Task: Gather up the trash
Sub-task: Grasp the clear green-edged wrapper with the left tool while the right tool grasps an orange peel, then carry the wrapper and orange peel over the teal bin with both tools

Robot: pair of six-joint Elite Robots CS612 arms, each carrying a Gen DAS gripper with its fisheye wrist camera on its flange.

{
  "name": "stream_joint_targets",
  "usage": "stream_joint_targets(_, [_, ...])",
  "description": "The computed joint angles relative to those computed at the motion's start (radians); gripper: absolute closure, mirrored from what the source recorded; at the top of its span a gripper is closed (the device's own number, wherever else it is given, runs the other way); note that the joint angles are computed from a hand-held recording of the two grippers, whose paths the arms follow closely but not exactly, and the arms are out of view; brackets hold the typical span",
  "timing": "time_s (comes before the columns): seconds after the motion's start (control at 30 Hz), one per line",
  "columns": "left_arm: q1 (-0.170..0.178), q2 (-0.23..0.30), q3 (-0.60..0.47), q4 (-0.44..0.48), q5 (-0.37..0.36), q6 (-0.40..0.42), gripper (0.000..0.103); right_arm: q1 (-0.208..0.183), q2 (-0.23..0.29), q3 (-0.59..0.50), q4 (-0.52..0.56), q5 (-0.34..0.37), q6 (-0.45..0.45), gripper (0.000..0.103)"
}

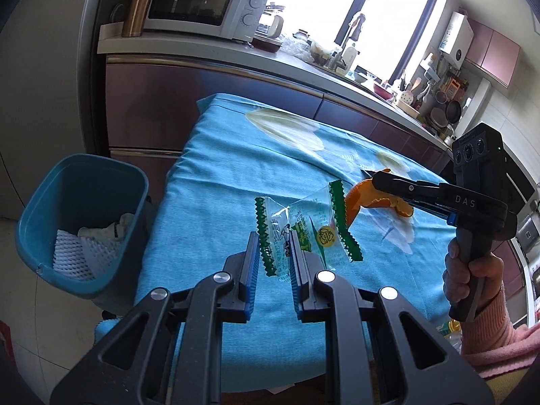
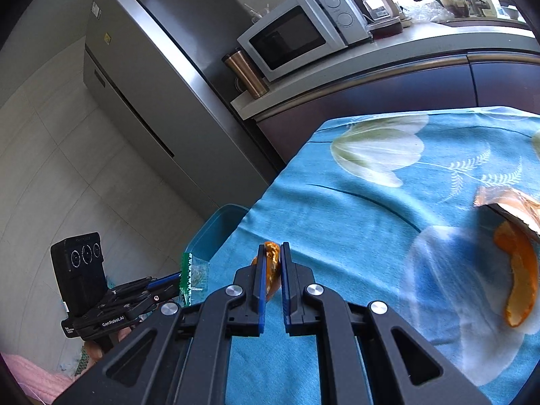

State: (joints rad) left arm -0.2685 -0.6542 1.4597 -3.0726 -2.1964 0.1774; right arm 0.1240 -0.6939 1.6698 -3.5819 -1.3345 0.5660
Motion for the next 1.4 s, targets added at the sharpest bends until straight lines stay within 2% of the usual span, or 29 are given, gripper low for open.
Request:
stream_joint_targets(0.67, [0.054, 0.021, -0.040, -0.070, 0.098, -0.104, 0.086, 0.039, 0.073, -0.219, 0.140, 0.087, -0.096, 0.096])
stream_joint_targets(0.97, [0.073, 0.044, -0.082, -0.060, 0.158, -0.130, 0.086, 0.055, 0.110, -0.312, 0.210, 0.119, -0.133, 0.096])
stream_joint_targets(1.4, [0.085, 0.071, -0.131, -0.022, 0.228, -0.163, 0.086, 0.072, 0.164, -0.442, 0.333, 0.129, -0.172, 0.096])
